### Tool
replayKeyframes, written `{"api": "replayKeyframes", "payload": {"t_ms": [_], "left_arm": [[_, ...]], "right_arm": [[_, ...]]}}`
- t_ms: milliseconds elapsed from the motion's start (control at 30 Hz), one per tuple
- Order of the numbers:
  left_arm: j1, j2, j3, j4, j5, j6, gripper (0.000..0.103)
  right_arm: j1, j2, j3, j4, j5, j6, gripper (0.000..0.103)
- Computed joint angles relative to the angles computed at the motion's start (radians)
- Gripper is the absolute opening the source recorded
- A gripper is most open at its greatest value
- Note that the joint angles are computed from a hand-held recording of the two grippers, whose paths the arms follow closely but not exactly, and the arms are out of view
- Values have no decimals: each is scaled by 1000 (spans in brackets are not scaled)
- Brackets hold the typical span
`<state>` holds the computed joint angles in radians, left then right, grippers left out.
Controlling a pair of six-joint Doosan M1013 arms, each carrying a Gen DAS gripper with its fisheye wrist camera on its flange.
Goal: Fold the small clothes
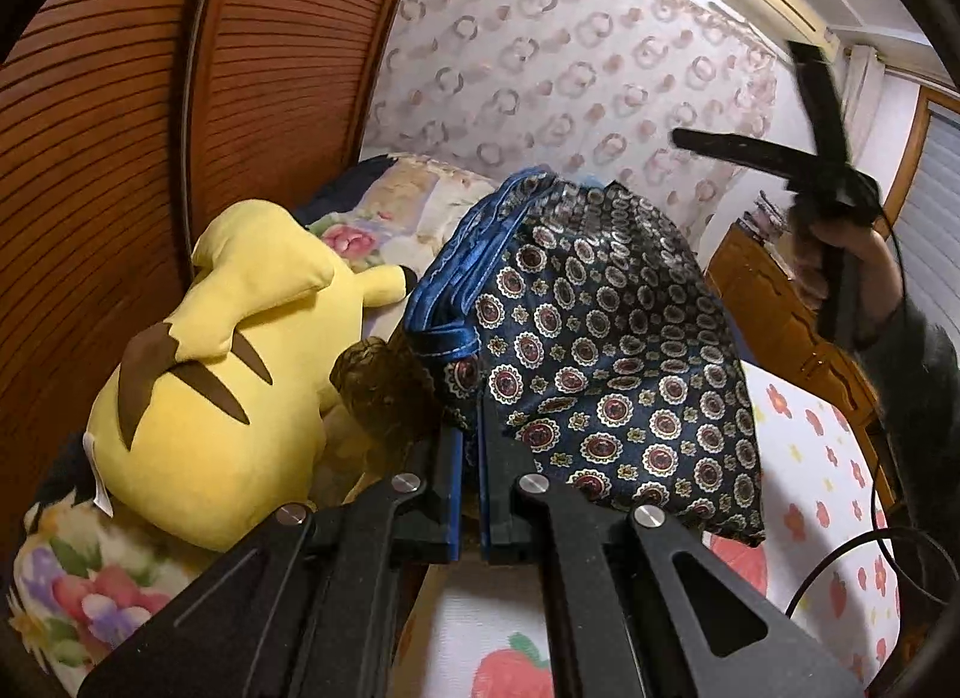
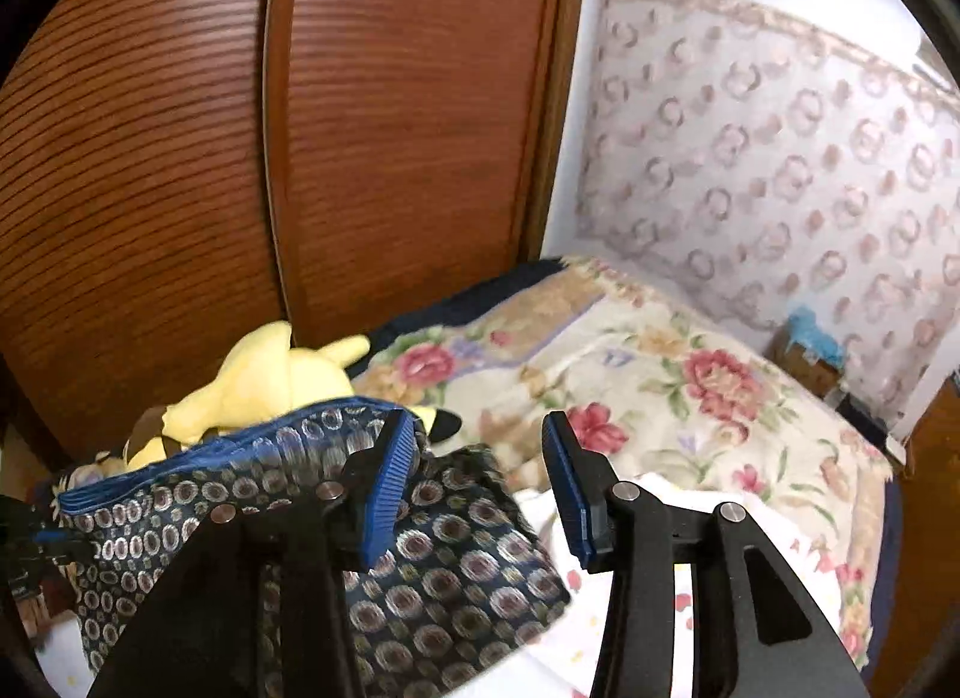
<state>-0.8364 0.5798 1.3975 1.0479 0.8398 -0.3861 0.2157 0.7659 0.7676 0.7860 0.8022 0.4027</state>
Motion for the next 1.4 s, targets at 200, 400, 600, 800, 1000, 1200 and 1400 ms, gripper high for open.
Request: {"api": "replayKeyframes", "payload": {"t_ms": [200,400,600,800,1000,1200,1400], "left_arm": [[-6,10,-23,-15,43,45,4],[-12,23,-44,-25,89,102,4],[-36,51,-105,-31,207,232,20],[-58,33,-96,27,199,217,78],[-81,37,-115,71,214,222,94],[-101,61,-163,76,219,270,94],[-118,95,-219,60,192,322,94]], "right_arm": [[-14,46,-30,-15,150,11,46],[7,137,-132,-146,206,122,46],[10,137,-117,-118,155,165,46],[-20,-22,172,44,32,-4,46],[-46,-152,426,209,-87,-174,46],[-74,-264,614,348,-166,-307,47],[-97,-364,790,508,-263,-482,51]]}}
